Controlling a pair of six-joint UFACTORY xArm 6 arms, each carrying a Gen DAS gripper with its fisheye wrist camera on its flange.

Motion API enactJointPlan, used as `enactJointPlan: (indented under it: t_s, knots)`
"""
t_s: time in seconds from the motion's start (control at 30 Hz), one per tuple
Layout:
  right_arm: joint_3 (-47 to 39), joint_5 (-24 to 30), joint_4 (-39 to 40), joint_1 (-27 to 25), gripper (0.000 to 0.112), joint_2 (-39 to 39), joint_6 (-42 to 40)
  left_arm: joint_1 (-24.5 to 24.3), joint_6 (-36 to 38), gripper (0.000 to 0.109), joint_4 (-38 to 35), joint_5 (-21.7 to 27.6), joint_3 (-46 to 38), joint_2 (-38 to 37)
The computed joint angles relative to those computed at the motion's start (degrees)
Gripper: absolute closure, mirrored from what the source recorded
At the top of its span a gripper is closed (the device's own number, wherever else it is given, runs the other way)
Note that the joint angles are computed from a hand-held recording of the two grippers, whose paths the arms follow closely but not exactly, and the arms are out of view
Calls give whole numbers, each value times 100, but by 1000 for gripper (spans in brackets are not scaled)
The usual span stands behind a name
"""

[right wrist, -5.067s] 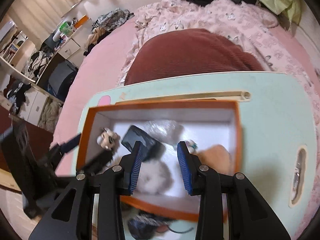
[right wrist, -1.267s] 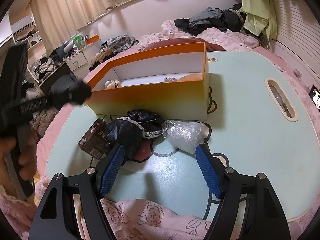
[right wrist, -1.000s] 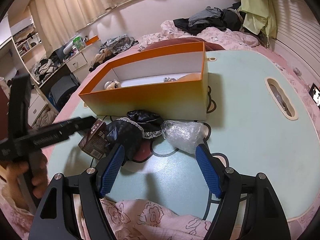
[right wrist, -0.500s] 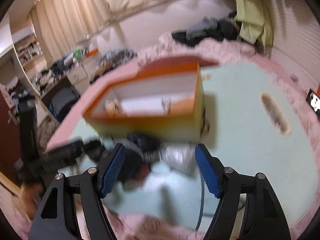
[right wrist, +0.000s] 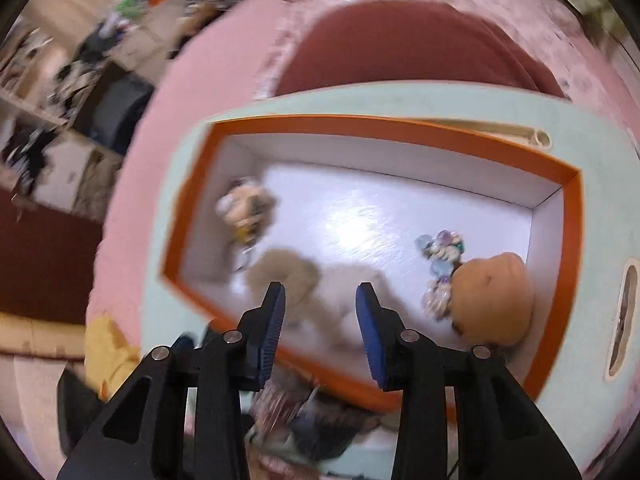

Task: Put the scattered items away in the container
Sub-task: 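Grasp the white fluffy pompom with the right tool and set it on table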

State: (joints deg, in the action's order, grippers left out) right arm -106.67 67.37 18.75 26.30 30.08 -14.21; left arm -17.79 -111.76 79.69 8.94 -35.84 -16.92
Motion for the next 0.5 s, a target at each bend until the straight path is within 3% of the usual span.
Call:
enactJointPlan:
  t_s: [0.3, 0.33, 0.5]
  knots:
    - [-592, 456, -242, 21, 75, 515, 168, 161, 128, 13, -177, -257, 17, 94]
    - [-638, 473, -257, 11, 83, 539, 195, 162, 112, 13, -155, -253, 18, 89]
    - [-324, 53, -48, -93, 87, 347, 36, 188, 203, 13, -261, -321, 14, 130]
